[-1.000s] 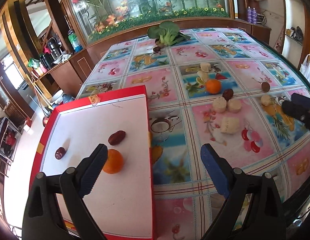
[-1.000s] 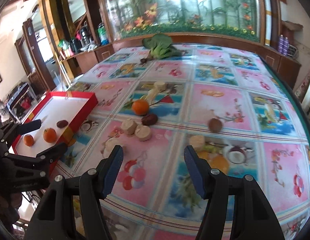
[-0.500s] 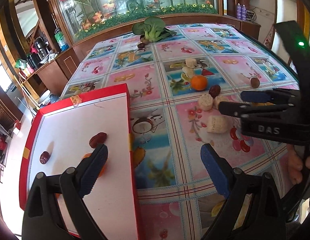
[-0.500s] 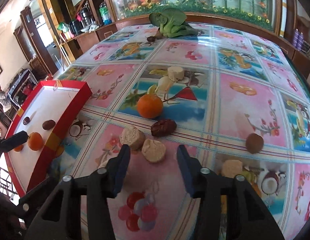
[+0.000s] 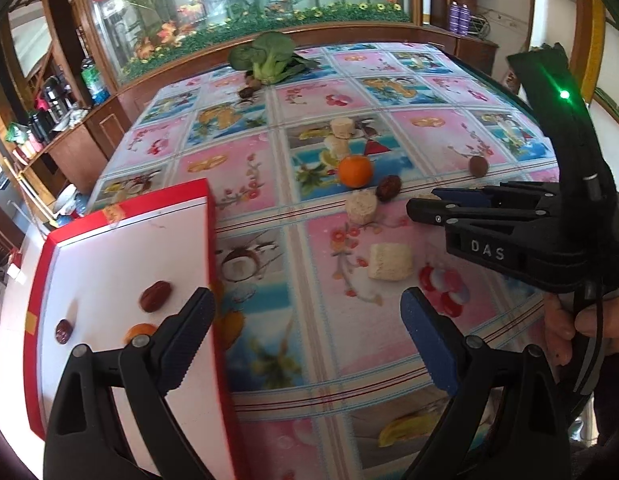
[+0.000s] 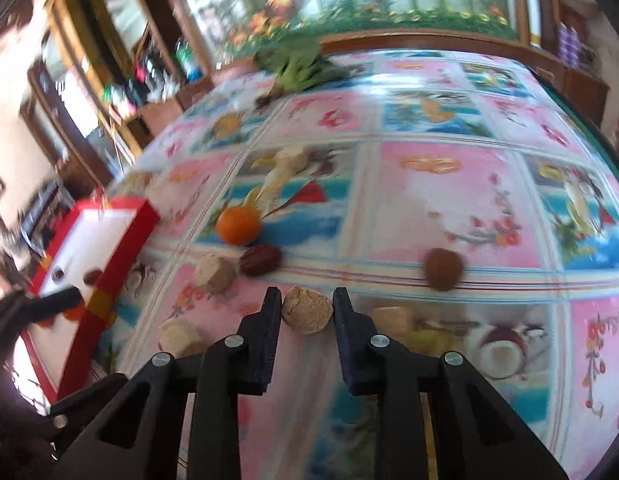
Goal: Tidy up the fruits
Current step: 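Grasp a pale bread cube with the left gripper, then carry the bread cube to the white tray and release it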
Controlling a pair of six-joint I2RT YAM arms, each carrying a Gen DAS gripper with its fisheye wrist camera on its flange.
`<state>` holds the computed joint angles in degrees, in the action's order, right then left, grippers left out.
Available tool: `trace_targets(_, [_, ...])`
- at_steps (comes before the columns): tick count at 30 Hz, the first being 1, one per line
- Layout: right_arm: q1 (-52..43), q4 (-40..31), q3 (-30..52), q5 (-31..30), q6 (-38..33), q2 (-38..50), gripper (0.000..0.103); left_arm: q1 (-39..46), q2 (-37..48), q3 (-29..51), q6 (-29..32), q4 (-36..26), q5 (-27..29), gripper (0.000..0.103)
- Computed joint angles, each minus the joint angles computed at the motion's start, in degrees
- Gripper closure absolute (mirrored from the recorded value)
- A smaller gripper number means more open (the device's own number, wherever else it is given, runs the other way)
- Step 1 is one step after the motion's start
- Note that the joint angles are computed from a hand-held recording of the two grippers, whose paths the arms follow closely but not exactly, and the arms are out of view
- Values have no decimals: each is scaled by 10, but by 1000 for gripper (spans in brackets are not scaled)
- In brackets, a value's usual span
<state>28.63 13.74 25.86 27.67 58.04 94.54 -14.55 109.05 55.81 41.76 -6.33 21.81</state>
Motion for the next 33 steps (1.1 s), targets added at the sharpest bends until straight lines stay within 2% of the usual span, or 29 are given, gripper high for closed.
trace_targets(5, [4,39,-37,19,9,-37,78,-36,25,28,-18,-23,-7,9])
trace_targets(7, [13,39,-34,29,2,-38,78,-48,42,44,-24,-36,-11,14])
trace_targets(9, [12,41,-32,28,-3,-35,78,-56,57,61,-33,-55,-15,28])
trace_targets(11, [10,41,-29,29,-5,-33,78,-59,67,71,-34,-64,-10,38])
trace_targets(13, [7,45,-30,30,-10,-33,78,-63,77,78,-39,-69,-16,44])
trace_targets(14, [9,45,-30,33,-11,-32,78,-64,83,83,-37,-77,-9,51])
trace_targets(17, [16,47,-28,45,-17,-32,78,-69,98,97,-31,-101,1,59])
trace_targets(18, [20,51,-27,50,-23,-31,78,-70,93,85,-33,-82,2,70])
trace_targets(19, [26,50,-25,58,-26,-30,78,-71,94,86,-30,-83,6,75])
trace_targets(23, [45,51,-11,80,-45,-17,78,-63,95,92,-31,-96,23,75])
trace_targets(28, [63,49,26,75,-57,12,78,-30,50,64,-30,-67,47,75])
trace_targets(31, [62,71,64,36,-69,42,78,11,23,61,-24,-54,67,75])
trace_targets(33, [58,69,121,8,-94,81,78,45,25,84,-27,-62,80,75])
